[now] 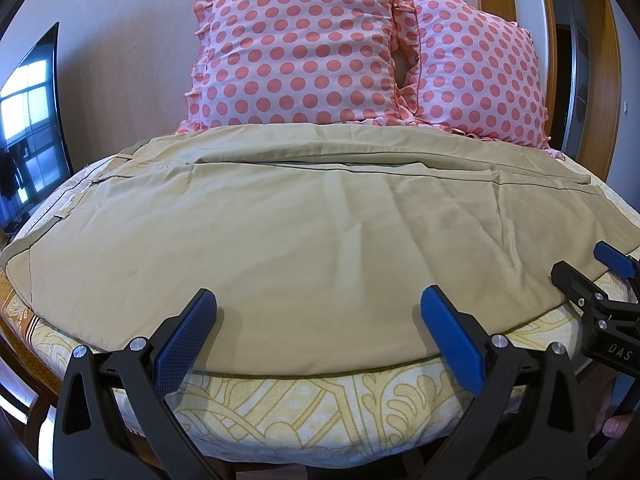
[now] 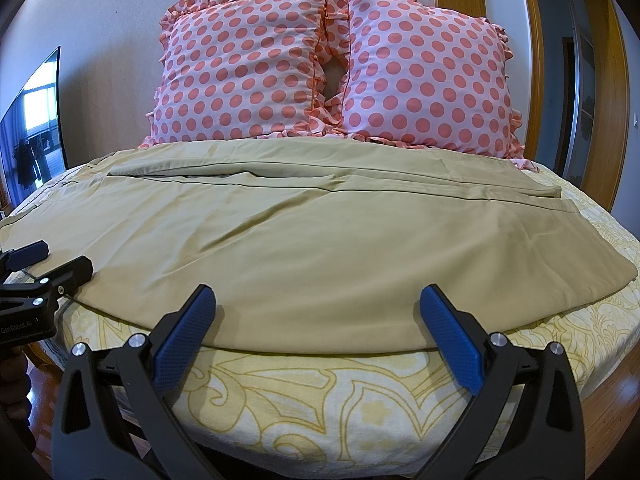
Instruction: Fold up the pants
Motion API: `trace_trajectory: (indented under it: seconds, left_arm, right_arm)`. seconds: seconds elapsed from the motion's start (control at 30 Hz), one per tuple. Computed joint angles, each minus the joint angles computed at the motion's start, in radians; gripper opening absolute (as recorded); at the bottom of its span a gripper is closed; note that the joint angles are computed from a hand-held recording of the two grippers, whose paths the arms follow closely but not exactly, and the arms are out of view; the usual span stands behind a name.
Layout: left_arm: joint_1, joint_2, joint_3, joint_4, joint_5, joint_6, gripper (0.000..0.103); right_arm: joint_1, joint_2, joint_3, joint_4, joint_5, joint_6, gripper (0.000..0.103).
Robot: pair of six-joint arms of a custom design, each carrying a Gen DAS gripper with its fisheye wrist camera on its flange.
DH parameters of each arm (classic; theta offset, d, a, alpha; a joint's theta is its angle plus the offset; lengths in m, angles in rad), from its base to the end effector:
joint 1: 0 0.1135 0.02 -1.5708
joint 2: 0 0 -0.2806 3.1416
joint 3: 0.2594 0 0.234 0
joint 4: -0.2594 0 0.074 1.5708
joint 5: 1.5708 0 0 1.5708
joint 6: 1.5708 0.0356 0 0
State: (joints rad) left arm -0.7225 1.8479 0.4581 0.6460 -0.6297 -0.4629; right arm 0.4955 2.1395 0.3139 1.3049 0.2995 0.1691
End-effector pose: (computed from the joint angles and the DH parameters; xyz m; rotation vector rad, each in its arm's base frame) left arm 0.2180 -0.1642 0.1021 -0.0261 2.1502 0.0533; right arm 0.2389 0.1172 0.0622 -0.1570 2.0615 0.0955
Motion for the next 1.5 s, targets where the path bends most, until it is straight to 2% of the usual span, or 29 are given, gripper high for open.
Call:
trace_trajectory:
  seconds: [1.5]
  left_arm:
    - [-0.001, 0.003, -0.003, 0.012, -0.004, 0.004, 0.102]
  right_arm:
    - [0.000, 0.011, -0.004, 0.017, 0.000, 0.000, 0.101]
